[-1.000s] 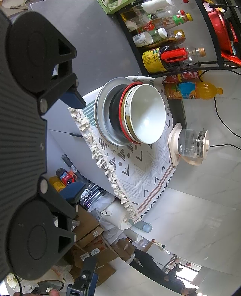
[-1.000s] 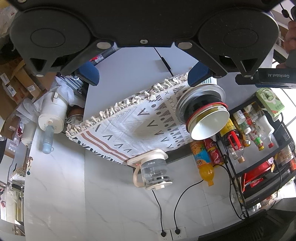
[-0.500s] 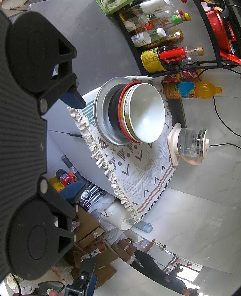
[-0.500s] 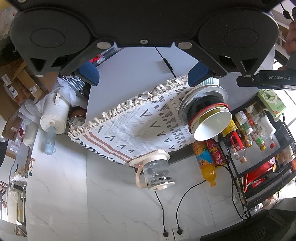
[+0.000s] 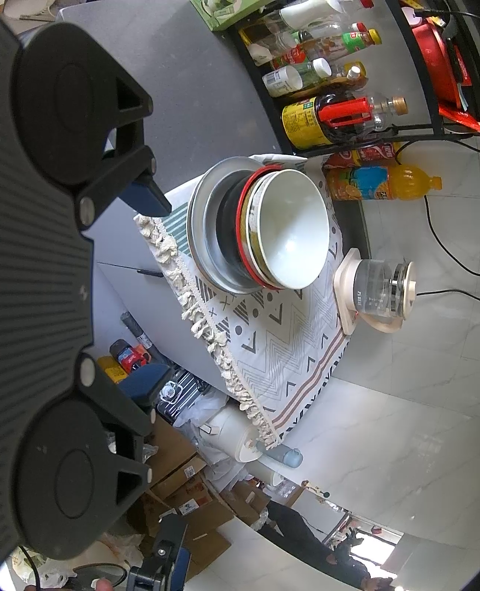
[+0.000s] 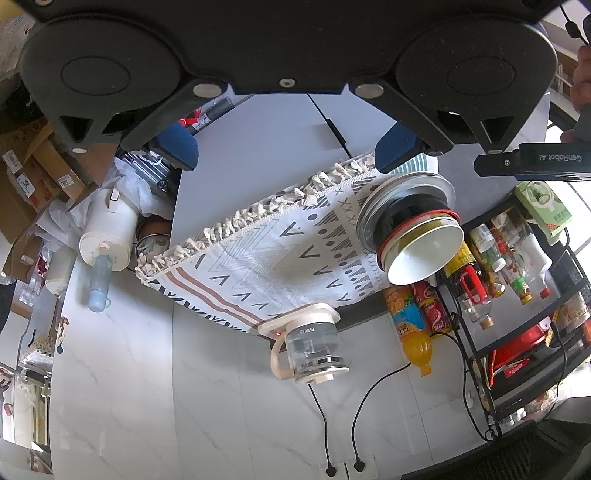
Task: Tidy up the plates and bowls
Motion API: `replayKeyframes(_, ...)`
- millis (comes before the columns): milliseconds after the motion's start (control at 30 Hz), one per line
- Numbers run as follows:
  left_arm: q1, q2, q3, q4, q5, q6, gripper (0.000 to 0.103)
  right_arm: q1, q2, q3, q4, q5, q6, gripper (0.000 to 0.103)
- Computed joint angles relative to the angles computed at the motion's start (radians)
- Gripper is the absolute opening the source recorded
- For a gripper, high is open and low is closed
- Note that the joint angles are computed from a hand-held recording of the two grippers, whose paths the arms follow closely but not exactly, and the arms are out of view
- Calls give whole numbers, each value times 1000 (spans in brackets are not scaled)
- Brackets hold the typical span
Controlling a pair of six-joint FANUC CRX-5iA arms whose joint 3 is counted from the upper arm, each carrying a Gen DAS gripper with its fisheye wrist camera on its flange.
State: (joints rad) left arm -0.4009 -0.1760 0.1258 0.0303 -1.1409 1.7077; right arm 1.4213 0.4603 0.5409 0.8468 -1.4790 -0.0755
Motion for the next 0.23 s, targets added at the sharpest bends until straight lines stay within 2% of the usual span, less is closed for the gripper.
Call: replayKeyframes(233, 9, 6, -3, 7, -12, 8, 85, -6, -2, -2, -14, 10, 8, 103)
